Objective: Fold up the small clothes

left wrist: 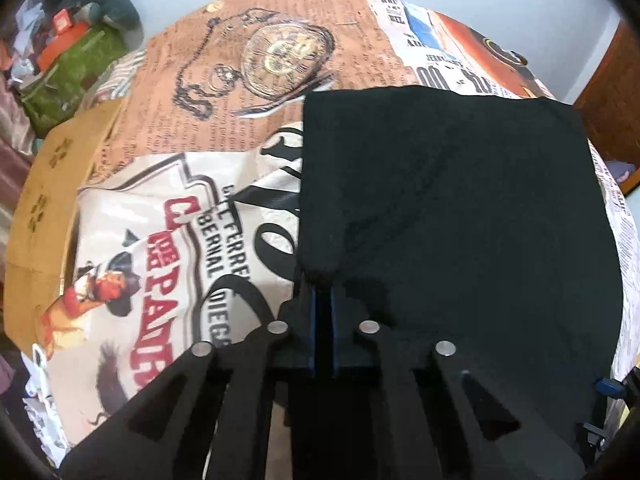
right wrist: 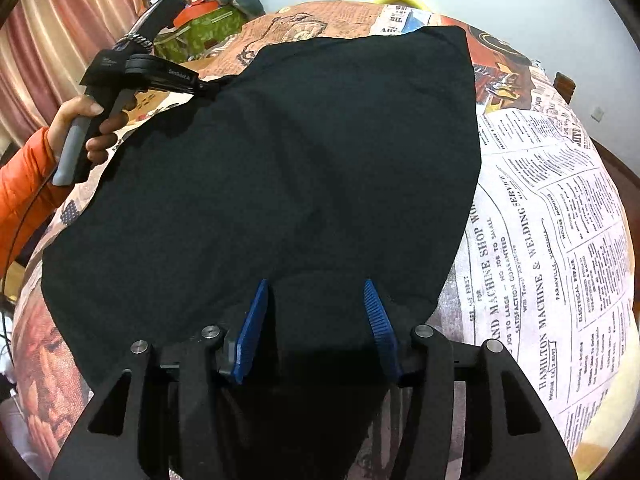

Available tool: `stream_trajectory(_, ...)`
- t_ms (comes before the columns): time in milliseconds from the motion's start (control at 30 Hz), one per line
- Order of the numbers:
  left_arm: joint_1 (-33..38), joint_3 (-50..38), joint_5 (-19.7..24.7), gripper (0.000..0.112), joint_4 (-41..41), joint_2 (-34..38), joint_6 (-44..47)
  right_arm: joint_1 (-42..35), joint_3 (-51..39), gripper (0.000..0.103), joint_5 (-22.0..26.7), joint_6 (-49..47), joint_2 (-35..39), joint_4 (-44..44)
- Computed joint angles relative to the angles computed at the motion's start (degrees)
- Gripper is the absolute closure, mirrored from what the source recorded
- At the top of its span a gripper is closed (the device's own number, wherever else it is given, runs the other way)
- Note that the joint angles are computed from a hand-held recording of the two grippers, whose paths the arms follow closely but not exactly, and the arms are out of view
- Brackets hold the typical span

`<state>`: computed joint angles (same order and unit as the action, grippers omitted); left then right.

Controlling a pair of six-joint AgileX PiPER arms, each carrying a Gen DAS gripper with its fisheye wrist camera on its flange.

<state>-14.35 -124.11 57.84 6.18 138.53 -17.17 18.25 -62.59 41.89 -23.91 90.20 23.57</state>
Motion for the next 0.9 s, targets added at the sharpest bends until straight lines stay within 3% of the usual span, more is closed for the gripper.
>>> stream_trajectory(133,-1.1,9.1,-2.7,0.095,5.6,-7.1,-3.2,0.2,0.2,0.056,1.3,1.6,-1.1,-1.2)
stream_trajectory(233,-0.1,20.4,-6.3,0.091,3.0,-15.6,-2.3,0.3,1.6,0.056,2.3,3.4,-3.1,-3.2)
stream_trajectory(433,-0.3,42.7,-12.4,0.064,-1.2,-31.6,-0.6,-1.2,5.2,0.056,4.4,5.3,-7.7,-6.3)
stream_trajectory(533,-1.9,51.1,-13.8,0.062,-3.5,-37.4,-1.1,-3.2,7.7,0.055,5.5,4.6,-10.6,-5.0)
stream_trajectory(733,-6.0,63.5,-16.8,0.053,-6.3,-45.6,-2.7,-5.5,9.1,0.054,8.6,5.3,-13.9,-3.0)
stream_trajectory(900,-7.6,67.9,-18.9,0.052,-12.3,-45.7,-1.4,-7.7,9.8,0.051,8.9,4.1,-13.0,2.5)
